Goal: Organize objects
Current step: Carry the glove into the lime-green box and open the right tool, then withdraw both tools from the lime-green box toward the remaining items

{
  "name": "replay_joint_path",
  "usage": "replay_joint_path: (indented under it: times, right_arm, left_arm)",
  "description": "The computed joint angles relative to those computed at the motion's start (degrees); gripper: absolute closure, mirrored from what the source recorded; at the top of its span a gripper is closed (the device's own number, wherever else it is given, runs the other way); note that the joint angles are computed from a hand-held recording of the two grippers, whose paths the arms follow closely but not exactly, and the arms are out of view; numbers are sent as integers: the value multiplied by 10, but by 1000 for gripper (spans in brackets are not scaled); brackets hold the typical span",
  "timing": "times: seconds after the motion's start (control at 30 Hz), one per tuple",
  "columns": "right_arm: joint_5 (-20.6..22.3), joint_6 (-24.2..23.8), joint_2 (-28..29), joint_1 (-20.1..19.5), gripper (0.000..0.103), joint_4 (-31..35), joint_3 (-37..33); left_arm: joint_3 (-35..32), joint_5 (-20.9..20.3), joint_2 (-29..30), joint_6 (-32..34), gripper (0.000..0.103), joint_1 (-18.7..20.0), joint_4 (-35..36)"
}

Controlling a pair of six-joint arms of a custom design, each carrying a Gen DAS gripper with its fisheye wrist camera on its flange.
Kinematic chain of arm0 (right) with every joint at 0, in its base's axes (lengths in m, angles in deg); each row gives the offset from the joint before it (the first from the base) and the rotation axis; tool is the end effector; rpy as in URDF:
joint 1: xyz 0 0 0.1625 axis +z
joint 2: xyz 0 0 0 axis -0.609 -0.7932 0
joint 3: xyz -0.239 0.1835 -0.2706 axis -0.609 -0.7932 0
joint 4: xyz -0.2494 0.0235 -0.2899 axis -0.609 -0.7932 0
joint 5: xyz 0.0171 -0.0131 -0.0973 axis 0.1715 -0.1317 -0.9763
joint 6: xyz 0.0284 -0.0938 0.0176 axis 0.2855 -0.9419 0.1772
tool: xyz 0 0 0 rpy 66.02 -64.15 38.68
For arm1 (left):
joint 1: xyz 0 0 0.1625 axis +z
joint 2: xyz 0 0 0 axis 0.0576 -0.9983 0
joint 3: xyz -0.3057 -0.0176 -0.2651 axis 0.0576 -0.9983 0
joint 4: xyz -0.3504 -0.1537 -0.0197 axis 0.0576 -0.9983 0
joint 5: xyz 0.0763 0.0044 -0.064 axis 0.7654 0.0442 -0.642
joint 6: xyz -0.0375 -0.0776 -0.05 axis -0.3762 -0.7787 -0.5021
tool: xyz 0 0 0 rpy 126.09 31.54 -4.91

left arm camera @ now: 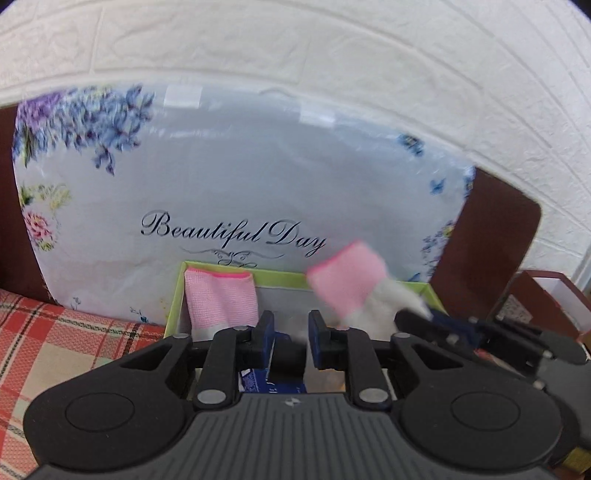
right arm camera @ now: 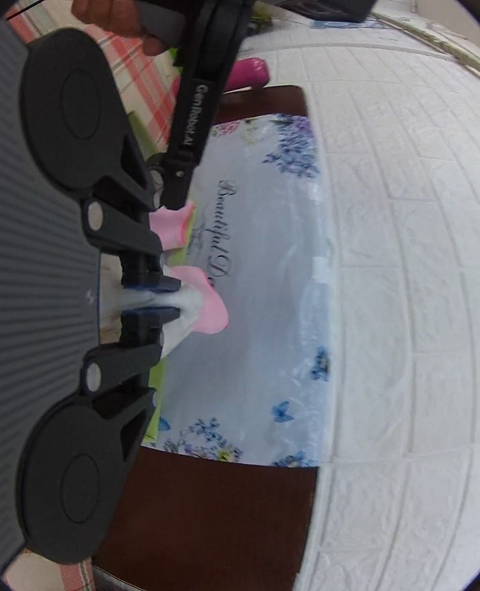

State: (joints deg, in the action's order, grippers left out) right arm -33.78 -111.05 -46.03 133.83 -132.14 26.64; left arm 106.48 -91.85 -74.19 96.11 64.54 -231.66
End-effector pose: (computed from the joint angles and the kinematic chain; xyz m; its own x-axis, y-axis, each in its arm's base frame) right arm 0.2270 -0.8208 -0.0015 -0.5516 -0.5916 0.5881 -0.8277 0.3005 -0.4740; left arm -0.1008 -0.7672 0.2228 -0.8283 -0.0632 -0.5568 0.4516 0.5130 -0.7300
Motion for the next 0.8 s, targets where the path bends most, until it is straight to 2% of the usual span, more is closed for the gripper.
replay_joint_path:
  times: [0.07, 0.1, 0.13, 0.2, 0.3, 0.37, 0.43, 0.57, 0.67, 0.8]
  right_arm:
    - [-47, -29, 23, 3, 68, 10, -29]
    - [-57, -36, 28, 2, 47, 3, -31]
    - [-55, -40, 26, 0, 40, -14, -19]
    - [-49, -39, 17, -3, 36, -33, 0]
    - [-35, -23, -5, -3, 20, -64, 38]
    - [-21, -15, -28, -2, 12, -96, 80]
    - [-9, -7, -52, 0, 0, -142, 128]
    - [4, 8, -107, 3, 0, -195, 225]
    - [12, 20, -144, 2, 0, -234, 296]
    - [19, 38, -187, -3, 0, -281, 381]
  left_arm:
    - [-12, 13, 11, -12, 29, 7, 8]
    - [-13, 20, 16, -14, 25, 9, -5]
    - [-11, 25, 18, -12, 25, 11, -18]
    - [-8, 34, 16, -17, 25, 13, -14]
    - [0, 50, 7, -40, 25, 10, 2]
    - [21, 60, -5, -41, 25, 3, -11]
    - [51, 68, -19, -34, 24, -7, -37]
    - [108, 101, -39, -7, 20, -36, -90]
    - [144, 141, -43, 13, 17, -60, -136]
    - [203, 164, -57, 19, 14, -85, -189]
